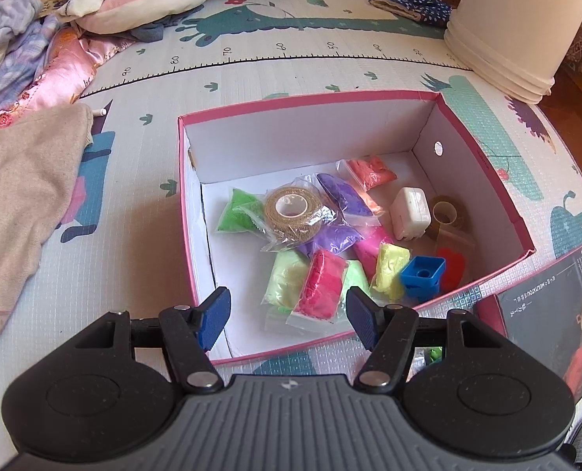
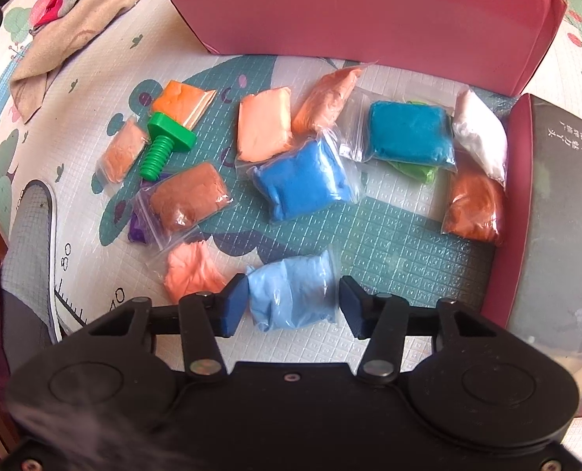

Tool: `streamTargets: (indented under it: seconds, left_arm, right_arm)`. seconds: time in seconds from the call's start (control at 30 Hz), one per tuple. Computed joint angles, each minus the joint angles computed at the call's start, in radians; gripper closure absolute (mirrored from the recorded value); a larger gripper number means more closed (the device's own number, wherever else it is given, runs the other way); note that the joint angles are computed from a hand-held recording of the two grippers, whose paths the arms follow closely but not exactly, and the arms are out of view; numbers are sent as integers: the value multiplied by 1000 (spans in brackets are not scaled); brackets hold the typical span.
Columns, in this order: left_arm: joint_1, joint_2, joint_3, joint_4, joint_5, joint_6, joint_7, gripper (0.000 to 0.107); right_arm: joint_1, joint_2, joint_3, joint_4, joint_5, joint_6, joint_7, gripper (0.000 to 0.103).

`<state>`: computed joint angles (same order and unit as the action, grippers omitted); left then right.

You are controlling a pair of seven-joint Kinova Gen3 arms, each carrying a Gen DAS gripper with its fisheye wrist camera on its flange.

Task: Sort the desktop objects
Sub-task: 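Withdraw the left tool to the pile while the right tool lifts the light blue bag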

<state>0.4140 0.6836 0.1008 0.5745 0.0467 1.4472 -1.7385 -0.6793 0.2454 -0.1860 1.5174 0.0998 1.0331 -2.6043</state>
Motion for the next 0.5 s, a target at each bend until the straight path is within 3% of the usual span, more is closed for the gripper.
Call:
streamTargets:
  seconds: [0.23,0.5]
  left_arm:
    - [-59,-48,47,6,85,86,-75,44]
    - [-69,-134,43,50,92,144,-162,44]
  right_arm:
    - [-4,-26,0,-26,34,36,-5,53]
    - [-13,-47,-2,-98,88,118,5,53]
